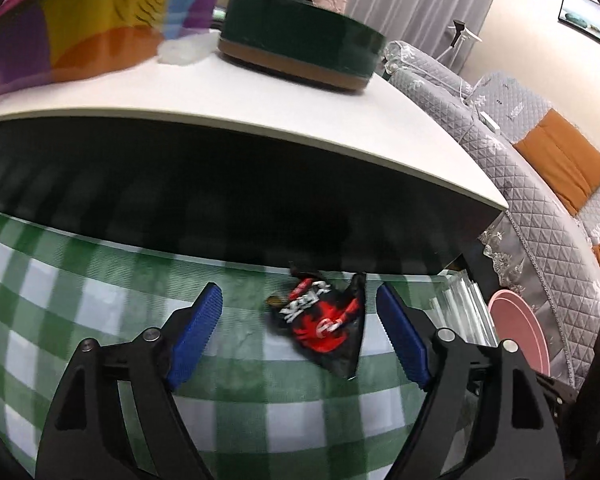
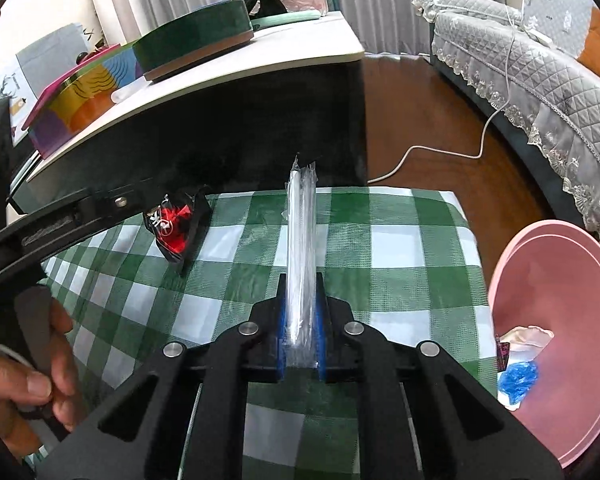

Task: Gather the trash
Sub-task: 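Grasp the red-black snack wrapper with the left gripper while the right gripper lifts the straws, then carry the red wrapper and straw pack with both grippers over the pink bin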

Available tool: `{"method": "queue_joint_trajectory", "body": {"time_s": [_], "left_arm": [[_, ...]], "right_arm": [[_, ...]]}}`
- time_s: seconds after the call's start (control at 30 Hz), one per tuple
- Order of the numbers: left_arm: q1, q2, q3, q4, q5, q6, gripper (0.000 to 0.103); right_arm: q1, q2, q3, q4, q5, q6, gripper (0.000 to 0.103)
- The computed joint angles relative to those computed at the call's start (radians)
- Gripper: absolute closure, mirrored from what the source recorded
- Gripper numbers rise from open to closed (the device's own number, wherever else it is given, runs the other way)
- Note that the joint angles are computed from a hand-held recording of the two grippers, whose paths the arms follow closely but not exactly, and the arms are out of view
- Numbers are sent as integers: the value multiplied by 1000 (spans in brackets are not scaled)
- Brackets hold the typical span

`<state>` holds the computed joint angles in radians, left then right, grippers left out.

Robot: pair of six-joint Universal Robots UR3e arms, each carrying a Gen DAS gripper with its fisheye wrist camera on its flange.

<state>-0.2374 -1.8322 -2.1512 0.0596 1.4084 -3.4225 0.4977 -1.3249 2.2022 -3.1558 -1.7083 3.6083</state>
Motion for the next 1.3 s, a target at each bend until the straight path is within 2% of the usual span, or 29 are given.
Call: {"method": "queue_joint_trajectory", "body": {"time_s": [0.27,0.4,0.7,1.3], "left_arm": [[-103,-96,137,-127,112,-26,29],[-102,-83,131,-137,120,-32,46],[-148,-12,116,-176,189,-61,48],[-315,252,33,-276,349,-104,48]], "right_arm": [[-22,-36,41,-7,23,-28,92],[-22,-56,56,-3,21,-32,92],[-2,-162,78,61,-14,-20,92],[47,-522,157,272,-112,4,92]]}}
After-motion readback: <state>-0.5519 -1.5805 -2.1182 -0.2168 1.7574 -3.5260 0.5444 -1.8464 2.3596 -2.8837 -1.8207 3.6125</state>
